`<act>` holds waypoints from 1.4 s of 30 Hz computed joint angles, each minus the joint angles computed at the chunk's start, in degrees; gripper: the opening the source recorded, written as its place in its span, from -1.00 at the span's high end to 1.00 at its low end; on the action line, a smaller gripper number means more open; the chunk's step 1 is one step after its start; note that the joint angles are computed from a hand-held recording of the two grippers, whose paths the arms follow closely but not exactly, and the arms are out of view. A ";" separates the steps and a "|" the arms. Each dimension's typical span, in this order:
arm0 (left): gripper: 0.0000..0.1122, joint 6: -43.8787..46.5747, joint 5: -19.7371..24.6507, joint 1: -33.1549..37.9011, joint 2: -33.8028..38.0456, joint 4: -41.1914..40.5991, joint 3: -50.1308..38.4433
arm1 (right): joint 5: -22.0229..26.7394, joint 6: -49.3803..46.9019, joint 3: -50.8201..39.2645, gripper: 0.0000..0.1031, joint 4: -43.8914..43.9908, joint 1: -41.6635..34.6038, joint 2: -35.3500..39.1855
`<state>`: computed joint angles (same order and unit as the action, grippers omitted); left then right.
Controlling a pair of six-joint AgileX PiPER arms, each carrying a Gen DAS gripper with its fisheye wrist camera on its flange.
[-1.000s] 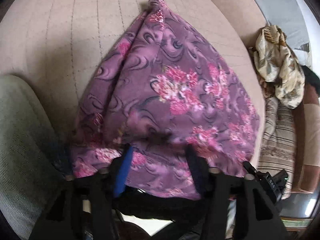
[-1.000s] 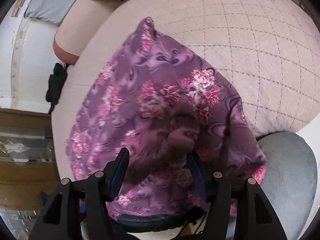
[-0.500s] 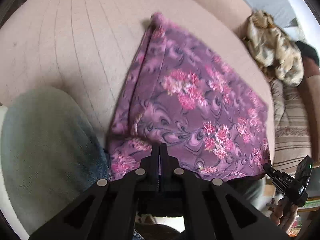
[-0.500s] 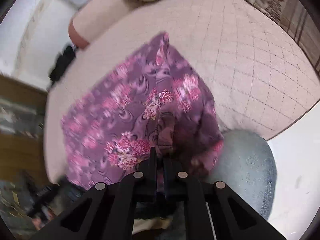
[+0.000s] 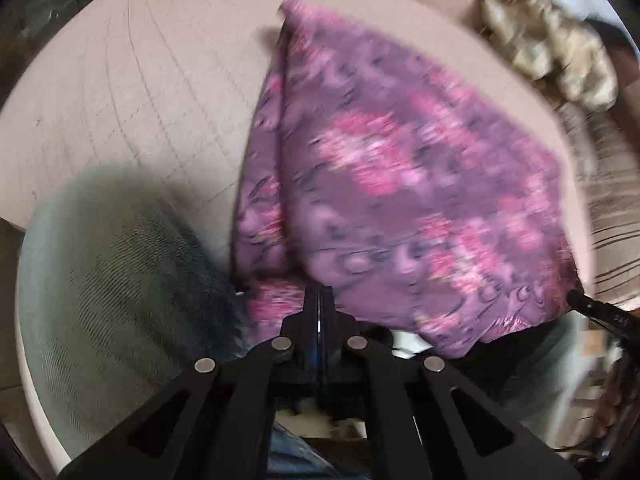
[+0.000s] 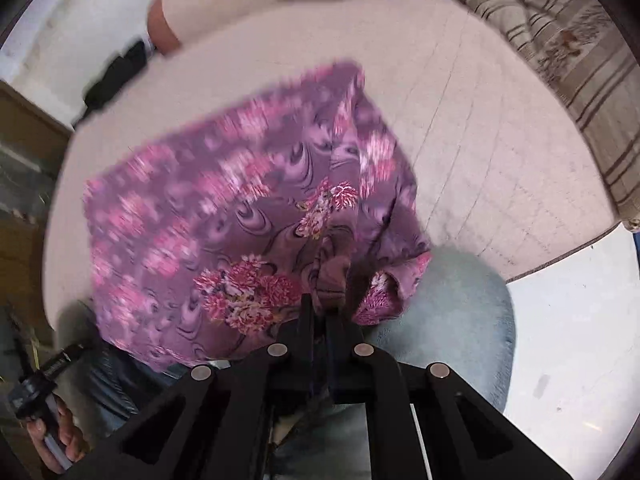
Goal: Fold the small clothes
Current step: 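Open both grippers and release the folded hem onto the shirt, then grasp the folded edge with the left gripper while the right gripper grasps beside it, then lift the edge with both grippers and fold the shirt over again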
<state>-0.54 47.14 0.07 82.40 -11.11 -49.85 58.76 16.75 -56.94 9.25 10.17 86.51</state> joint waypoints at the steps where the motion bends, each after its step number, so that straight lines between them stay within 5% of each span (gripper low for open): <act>1: 0.99 -1.87 0.90 -0.75 1.48 2.00 -1.02 | 1.42 -0.95 -0.13 0.88 1.41 -0.85 1.92; 4: 0.91 6.25 4.79 5.24 -0.77 -5.25 -3.15 | 0.13 -5.62 1.30 0.76 7.01 -5.30 -2.53; 5: 0.61 10.66 6.96 8.70 -2.36 -9.23 -5.09 | -0.15 -6.78 0.84 0.48 7.22 -6.04 -4.52; 6: 0.00 12.78 8.15 10.44 -2.48 -10.91 -6.99 | -0.82 -7.42 0.02 -0.10 6.62 -6.56 -6.49; 7: -0.30 12.60 8.47 10.90 -2.16 -10.65 -9.25 | -1.98 -7.92 -1.02 -0.41 5.84 -6.97 -7.58; 8: -0.57 10.99 7.83 10.53 -1.29 -8.64 -12.28 | -3.29 -9.51 -2.49 -0.80 5.65 -7.58 -7.39; 9: -0.58 9.55 5.92 9.73 0.94 -6.28 -16.26 | -3.63 -10.54 -5.04 -0.84 4.85 -7.92 -5.52; 17: -0.58 4.30 10.07 9.71 31.61 -9.36 -47.12 | -5.88 -19.01 -26.26 -0.83 15.18 -16.05 20.47; 20: -0.58 2.40 13.47 9.32 39.63 -11.34 -56.28 | -0.95 -17.05 -37.93 -0.81 13.31 -17.24 31.78; 22: -0.58 0.88 16.05 8.68 44.58 -11.73 -62.45 | 2.03 -16.26 -43.46 -0.62 12.41 -17.42 36.87; 25: -0.45 -1.33 13.19 7.21 44.89 -10.56 -62.83 | 2.85 -19.42 -47.20 -0.61 13.80 -17.10 40.70; 27: 0.13 -1.66 13.29 7.06 44.83 -11.92 -62.52 | 2.98 -19.65 -47.97 -0.54 14.53 -16.88 41.27; 28: 0.25 -1.38 13.75 6.87 44.78 -12.85 -62.42 | 3.25 -19.91 -48.07 -0.45 14.42 -16.49 41.32; 32: 0.70 -1.99 9.85 4.58 42.00 -9.49 -57.29 | 3.62 -19.46 -46.17 0.27 11.56 -14.35 40.21; 35: 0.80 0.01 8.49 4.43 39.24 -10.23 -54.69 | 4.46 -19.37 -45.68 0.69 12.69 -14.60 39.00; 42: 0.84 1.67 11.20 6.73 33.35 -12.62 -57.48 | 1.97 -20.31 -44.93 0.78 14.59 -14.70 30.43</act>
<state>1.13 58.34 6.80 115.75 -23.73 -107.34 60.72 -3.57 -101.86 23.85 -4.53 116.94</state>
